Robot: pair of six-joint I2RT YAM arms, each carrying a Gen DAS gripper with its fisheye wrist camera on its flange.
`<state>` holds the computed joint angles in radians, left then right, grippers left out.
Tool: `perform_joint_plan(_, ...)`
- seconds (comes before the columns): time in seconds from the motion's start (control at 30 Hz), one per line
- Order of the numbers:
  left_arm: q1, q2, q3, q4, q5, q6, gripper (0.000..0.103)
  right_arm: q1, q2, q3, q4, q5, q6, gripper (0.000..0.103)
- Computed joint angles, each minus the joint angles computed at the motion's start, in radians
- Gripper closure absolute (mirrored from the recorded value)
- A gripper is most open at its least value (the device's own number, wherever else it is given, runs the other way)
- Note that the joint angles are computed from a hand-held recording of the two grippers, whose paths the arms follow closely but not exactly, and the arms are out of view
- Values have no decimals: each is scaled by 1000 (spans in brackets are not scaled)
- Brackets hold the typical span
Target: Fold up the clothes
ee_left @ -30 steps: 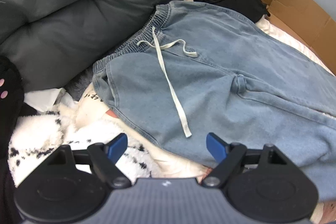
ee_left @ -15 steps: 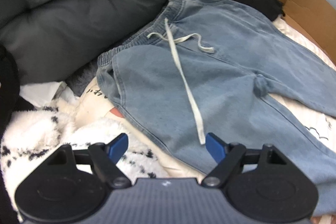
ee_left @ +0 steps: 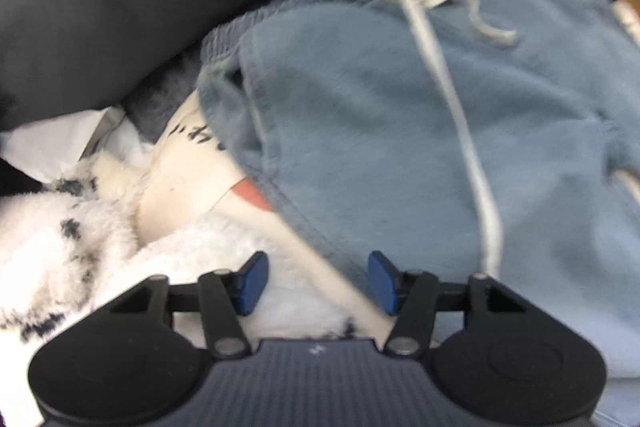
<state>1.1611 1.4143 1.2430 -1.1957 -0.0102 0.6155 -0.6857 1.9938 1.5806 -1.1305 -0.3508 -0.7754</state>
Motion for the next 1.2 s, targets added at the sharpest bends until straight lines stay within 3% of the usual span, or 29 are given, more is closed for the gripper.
perform_joint_plan(0.07,-9,20,19,-9,-5,-25,48,13,14,-12,25,11,13,92)
perform_joint_plan(0.27,-61,31,49,-36,-16,-69,42,-34,0,-28,52,-22,53,67)
perform_joint_plan(0.47,-93,0,52,-25,15,-110,37,-173,-35,-66,-27,-85,-18,67)
perform_joint_plan(0.63,-77,-39,45,-30,70,-71,36,-289,-71,-150,-96,-79,-130,67)
perform_joint_plan(0.83,-36,-59,17,-49,98,-33,36,-380,-83,-233,-121,-88,-167,65)
perform_joint_plan(1.2,26,-18,-22,-1,99,-7,36,-409,-108,-419,6,-56,-90,56)
